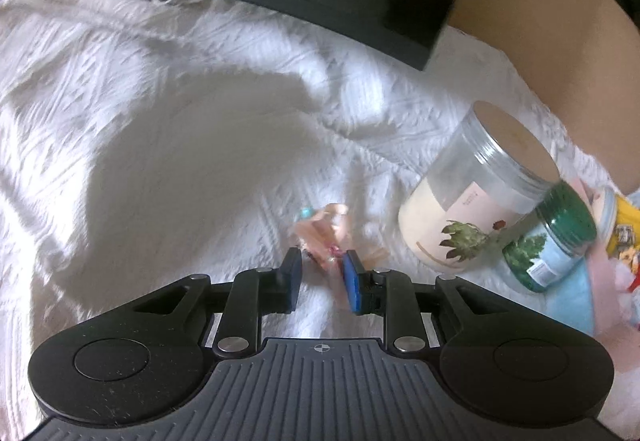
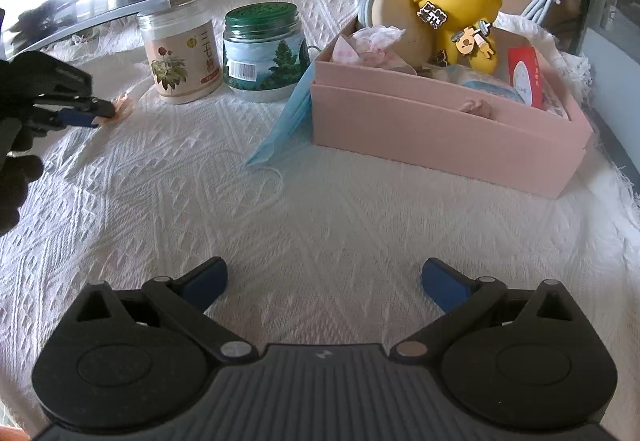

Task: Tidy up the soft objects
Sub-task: 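Grasp the small pink bow beside the jars with the left gripper, then grasp the blue face mask with the right gripper while the left holds the pink bow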

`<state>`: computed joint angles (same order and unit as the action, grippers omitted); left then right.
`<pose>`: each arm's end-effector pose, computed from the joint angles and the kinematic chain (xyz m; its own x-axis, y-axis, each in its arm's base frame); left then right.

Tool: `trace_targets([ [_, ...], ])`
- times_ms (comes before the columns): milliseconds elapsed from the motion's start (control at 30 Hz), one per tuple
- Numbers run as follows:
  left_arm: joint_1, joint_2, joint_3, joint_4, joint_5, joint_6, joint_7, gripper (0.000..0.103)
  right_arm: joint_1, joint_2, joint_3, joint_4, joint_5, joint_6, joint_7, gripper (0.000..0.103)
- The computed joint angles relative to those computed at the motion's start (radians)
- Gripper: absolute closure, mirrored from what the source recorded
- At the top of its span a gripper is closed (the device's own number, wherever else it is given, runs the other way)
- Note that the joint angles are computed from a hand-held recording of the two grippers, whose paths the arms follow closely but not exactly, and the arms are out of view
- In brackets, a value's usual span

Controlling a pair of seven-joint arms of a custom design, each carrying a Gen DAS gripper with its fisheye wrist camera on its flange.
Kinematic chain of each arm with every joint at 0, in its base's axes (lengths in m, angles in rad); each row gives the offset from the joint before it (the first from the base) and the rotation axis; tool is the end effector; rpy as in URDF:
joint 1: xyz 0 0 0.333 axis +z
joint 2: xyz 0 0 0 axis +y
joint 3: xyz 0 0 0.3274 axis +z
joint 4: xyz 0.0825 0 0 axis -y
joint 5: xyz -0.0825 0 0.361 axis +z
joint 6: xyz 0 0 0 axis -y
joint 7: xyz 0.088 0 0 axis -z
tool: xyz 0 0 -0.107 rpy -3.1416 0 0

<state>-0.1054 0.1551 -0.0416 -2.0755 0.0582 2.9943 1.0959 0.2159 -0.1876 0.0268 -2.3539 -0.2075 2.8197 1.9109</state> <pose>0.5984 -0.0916 0.4712 0.1617 -0.9461 0.2807 -0.7104 -0.3090 -0.6324 0.4822 0.1306 0.5034 0.0893 -0.9955 -0.0314 -0.7871 -0.0512 -0.6147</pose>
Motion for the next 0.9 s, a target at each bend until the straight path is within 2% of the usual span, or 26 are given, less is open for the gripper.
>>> trace_targets([
  [100,-0.003,0.011,0.000,0.021,0.009,-0.015,0.007,0.077,0.018,-0.002,-0.017,-0.001,0.041,-0.002,-0.053,0.000],
  [167,0.012,0.011,-0.016,0.021,-0.025,-0.017,0.040,0.077,0.032,0.005,-0.030,0.028,0.089,-0.029,-0.100,0.017],
  [200,0.019,0.011,-0.023,0.019,-0.038,-0.011,0.065,0.077,0.026,0.008,-0.027,0.043,0.096,-0.025,-0.091,0.033],
  [300,0.016,0.008,-0.019,-0.002,-0.035,0.027,0.092,0.083,-0.004,0.044,-0.010,0.114,0.076,0.020,-0.014,0.036],
  [367,0.047,0.001,-0.060,-0.028,-0.112,0.065,0.171,0.086,-0.002,0.098,-0.011,0.197,0.114,0.003,0.014,0.041],
  [433,0.059,-0.005,-0.080,-0.045,-0.159,0.090,0.237,0.087,0.013,0.165,-0.015,0.293,0.233,-0.061,-0.027,0.059],
  [500,0.090,-0.017,-0.123,-0.068,-0.237,0.115,0.343,0.087,0.011,0.224,-0.001,0.374,0.235,-0.126,-0.010,0.066],
  [567,0.148,-0.019,-0.199,-0.079,-0.366,0.140,0.492,0.089,0.015,0.281,0.010,0.448,0.185,-0.180,0.039,0.072],
  [667,0.236,-0.016,-0.312,-0.079,-0.561,0.163,0.700,0.089,0.027,0.334,0.021,0.520,0.117,-0.240,0.054,0.093],
  [733,0.271,-0.011,-0.356,-0.065,-0.662,0.159,0.799,0.089,0.039,0.351,0.026,0.551,0.075,-0.271,0.058,0.099],
  [800,0.264,-0.003,-0.348,-0.046,-0.695,0.156,0.845,0.089,0.048,0.344,0.027,0.551,0.030,-0.256,0.058,0.099],
  [900,0.220,0.008,-0.290,-0.005,-0.684,0.164,0.867,0.089,0.051,0.340,0.018,0.594,-0.038,-0.232,0.057,0.100],
])
